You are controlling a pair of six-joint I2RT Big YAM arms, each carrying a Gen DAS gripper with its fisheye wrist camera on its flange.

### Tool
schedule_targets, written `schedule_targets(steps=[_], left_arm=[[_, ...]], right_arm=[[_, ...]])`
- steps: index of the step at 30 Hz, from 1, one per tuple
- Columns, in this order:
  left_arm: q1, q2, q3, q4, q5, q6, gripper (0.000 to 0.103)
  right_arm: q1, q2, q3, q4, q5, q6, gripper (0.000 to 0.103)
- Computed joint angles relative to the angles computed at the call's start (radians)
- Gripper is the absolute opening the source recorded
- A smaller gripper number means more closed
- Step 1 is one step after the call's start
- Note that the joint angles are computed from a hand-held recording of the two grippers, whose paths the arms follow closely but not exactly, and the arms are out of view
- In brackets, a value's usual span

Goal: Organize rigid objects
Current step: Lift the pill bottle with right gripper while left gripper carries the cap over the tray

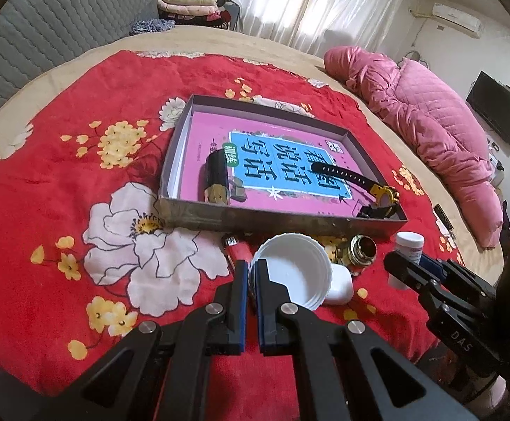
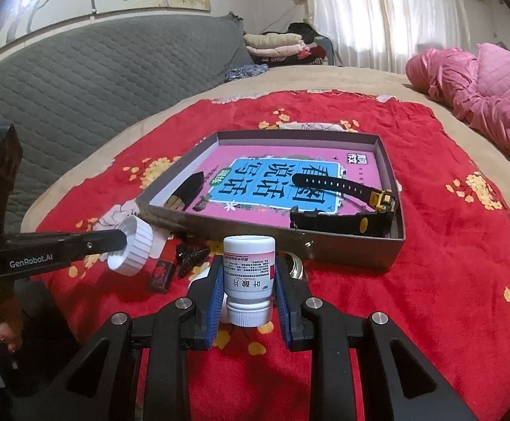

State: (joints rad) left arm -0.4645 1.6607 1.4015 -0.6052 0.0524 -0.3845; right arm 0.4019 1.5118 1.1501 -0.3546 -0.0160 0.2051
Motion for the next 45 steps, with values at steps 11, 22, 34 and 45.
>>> schedule_targets(steps=[11, 22, 34, 45], left_arm=[[0.0, 0.011, 0.005, 0.043, 0.008, 0.02, 0.004], [0.0, 0.051, 0.038, 0.078, -0.013, 0.023, 0.004], [0.002, 0.111, 0.116, 0.072, -0.069, 0.016, 0.004], [0.007, 0.187, 0.238, 0.031, -0.051, -0.003, 0.004]], right_arm=[[-0.004, 0.014, 0.018, 0.026, 0.013, 0.017, 0.027], [-0.012, 0.047, 0.041, 0.06, -0.01, 0.029, 0.027], [-0.03, 0.083, 0.073, 0.062, -0.006, 0.06, 0.027], [-0.031, 0.098, 0.137, -0.013, 0.049, 0.066, 0.027]])
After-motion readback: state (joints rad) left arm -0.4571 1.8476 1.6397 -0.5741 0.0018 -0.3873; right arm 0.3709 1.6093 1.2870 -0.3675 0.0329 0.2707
